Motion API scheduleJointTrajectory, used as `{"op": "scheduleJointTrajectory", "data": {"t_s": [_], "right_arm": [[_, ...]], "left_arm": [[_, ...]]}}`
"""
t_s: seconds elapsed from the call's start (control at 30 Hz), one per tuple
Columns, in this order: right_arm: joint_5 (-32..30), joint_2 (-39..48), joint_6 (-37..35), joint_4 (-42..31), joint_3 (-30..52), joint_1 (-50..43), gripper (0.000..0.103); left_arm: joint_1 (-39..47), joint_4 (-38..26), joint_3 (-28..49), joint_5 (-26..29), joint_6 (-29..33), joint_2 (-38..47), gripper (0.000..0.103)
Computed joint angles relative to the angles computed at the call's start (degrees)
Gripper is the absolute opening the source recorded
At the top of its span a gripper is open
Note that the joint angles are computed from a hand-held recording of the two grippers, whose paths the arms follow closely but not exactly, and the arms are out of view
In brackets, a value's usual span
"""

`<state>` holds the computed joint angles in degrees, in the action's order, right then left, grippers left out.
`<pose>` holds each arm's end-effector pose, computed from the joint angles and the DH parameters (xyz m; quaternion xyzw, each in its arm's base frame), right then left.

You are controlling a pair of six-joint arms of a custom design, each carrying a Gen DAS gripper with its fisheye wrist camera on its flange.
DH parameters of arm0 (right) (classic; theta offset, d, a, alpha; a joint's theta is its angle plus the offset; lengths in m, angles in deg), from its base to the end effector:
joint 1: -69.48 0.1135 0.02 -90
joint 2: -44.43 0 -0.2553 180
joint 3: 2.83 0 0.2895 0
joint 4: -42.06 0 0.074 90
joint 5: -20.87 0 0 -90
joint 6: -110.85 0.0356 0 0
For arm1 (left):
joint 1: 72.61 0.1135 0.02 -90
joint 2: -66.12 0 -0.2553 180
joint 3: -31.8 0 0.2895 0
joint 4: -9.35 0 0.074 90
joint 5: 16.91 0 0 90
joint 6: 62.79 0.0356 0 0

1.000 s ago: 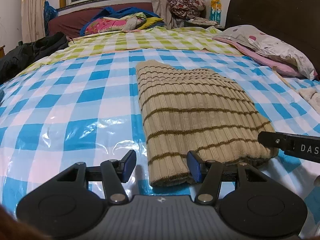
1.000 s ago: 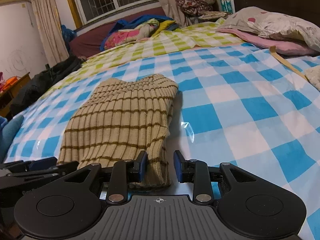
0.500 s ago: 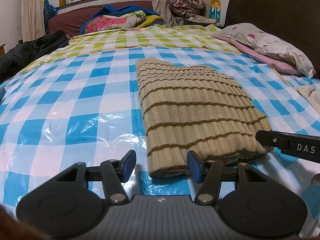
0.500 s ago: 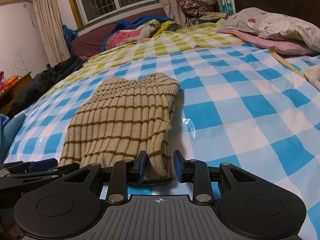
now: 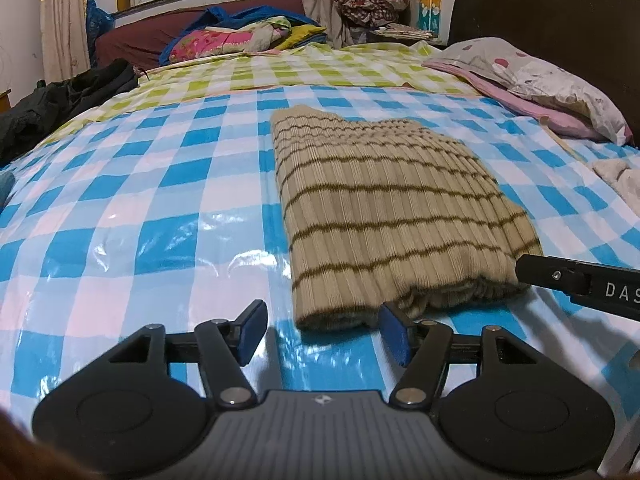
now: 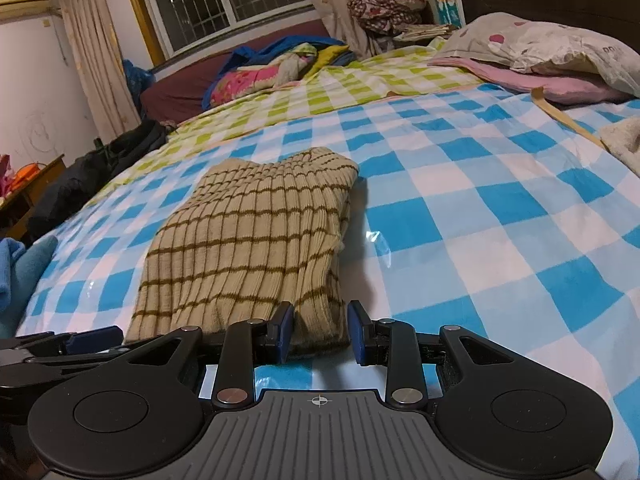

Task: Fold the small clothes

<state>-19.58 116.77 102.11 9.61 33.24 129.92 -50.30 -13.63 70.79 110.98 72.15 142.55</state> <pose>0.1278 0.1703 0.0950 0.2373 0.8637 0.0233 0.4441 0.2307 0.0710 0.0969 0.2607 0.8805 -0.1277 0.3749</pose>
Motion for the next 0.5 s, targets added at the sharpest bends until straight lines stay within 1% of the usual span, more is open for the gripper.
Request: {"op": "scheduleJointTrajectory", "data": {"t_s": [0.1,0.13,0.3,0.4,0.43,0.5], "right_arm": [[0.0,1.6,2.2,-1.4,1.1,1.9,0.031],[-0.2,2.4,2.7,-1.6,1.5,2.4,0.034],[-1.2,6.7,3.2,-1.8,4.2,4.4,0.036],[-1.3,8.8,3.5,-2.4,5.8,5.2,0.040],[-1.3,9.4,3.7,-2.6,6.3,5.5,0.041],[-1.4,10.4,4.4,-3.2,7.0,6.0,0.044]], "left_arm": [[0.7,0.5,-1.3,-0.5,1.2,-0.7,0.067],[1.1,0.6,-1.7,-0.5,1.4,-0.9,0.068],[3.2,-1.6,-1.6,0.4,2.9,-0.9,0.072],[4.5,-2.3,-2.5,1.1,4.2,-2.4,0.080],[4.8,-2.4,-2.7,1.2,4.3,-2.8,0.084],[5.4,-2.6,-3.3,1.5,4.8,-3.8,0.087]]}}
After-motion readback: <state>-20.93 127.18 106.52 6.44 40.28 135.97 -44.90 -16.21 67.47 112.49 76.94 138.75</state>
